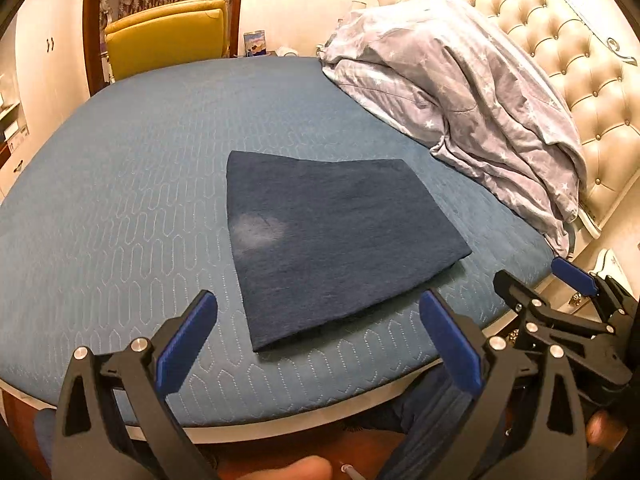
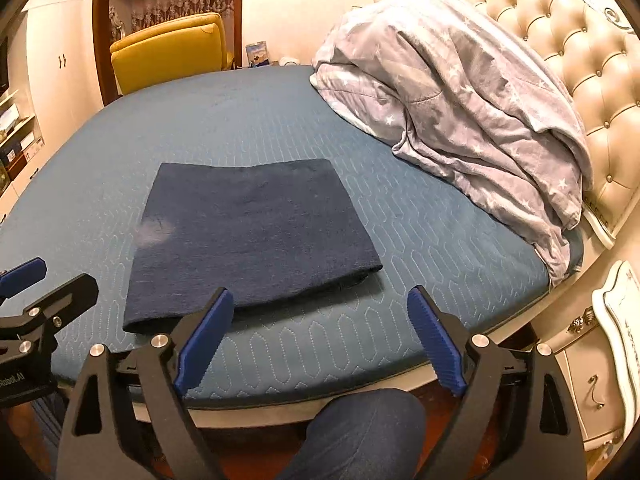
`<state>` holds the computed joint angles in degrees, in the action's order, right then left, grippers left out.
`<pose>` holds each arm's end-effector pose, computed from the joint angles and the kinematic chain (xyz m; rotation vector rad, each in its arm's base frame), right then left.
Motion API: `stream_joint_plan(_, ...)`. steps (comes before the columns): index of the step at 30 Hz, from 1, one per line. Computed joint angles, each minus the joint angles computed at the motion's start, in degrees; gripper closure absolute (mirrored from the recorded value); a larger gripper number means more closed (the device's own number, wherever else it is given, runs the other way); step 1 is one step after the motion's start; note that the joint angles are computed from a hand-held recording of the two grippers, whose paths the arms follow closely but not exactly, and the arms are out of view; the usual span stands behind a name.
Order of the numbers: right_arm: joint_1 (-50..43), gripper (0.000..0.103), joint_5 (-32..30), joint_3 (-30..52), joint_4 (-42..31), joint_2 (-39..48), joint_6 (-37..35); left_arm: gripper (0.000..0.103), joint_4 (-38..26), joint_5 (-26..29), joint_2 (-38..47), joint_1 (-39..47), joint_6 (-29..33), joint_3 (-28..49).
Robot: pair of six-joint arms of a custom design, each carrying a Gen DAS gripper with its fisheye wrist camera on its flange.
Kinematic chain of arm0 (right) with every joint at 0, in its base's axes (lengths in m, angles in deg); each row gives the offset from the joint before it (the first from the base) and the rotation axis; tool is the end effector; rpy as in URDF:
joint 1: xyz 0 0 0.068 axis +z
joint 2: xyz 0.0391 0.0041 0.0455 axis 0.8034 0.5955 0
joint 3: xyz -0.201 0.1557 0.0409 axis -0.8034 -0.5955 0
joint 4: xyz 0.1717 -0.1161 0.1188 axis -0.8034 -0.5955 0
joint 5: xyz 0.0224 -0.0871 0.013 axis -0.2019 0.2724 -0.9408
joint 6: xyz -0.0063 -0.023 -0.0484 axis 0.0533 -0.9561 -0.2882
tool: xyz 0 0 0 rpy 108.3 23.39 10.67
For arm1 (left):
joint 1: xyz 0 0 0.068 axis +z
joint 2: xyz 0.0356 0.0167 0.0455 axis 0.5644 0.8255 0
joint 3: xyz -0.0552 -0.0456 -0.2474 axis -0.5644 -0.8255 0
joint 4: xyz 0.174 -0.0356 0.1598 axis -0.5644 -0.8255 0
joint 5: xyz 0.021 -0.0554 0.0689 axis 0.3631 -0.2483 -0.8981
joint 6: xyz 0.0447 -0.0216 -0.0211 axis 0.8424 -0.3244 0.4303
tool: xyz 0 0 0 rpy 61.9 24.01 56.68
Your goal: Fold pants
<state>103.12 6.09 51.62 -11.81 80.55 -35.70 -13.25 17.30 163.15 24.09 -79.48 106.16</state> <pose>0.2101 0.2137 0.2821 0.0240 2.3324 -0.1299 0.2640 -0.0512 0.2296 0.0423 2.3548 -0.2868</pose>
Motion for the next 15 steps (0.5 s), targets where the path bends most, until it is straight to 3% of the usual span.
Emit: stream_joint_plan(15, 0.1, 0.017, -0.4, -1.7, 0.2, -1.7, 0.9, 0.002, -0.6, -2.1, -0.5, -2.0, -0.9, 0.1)
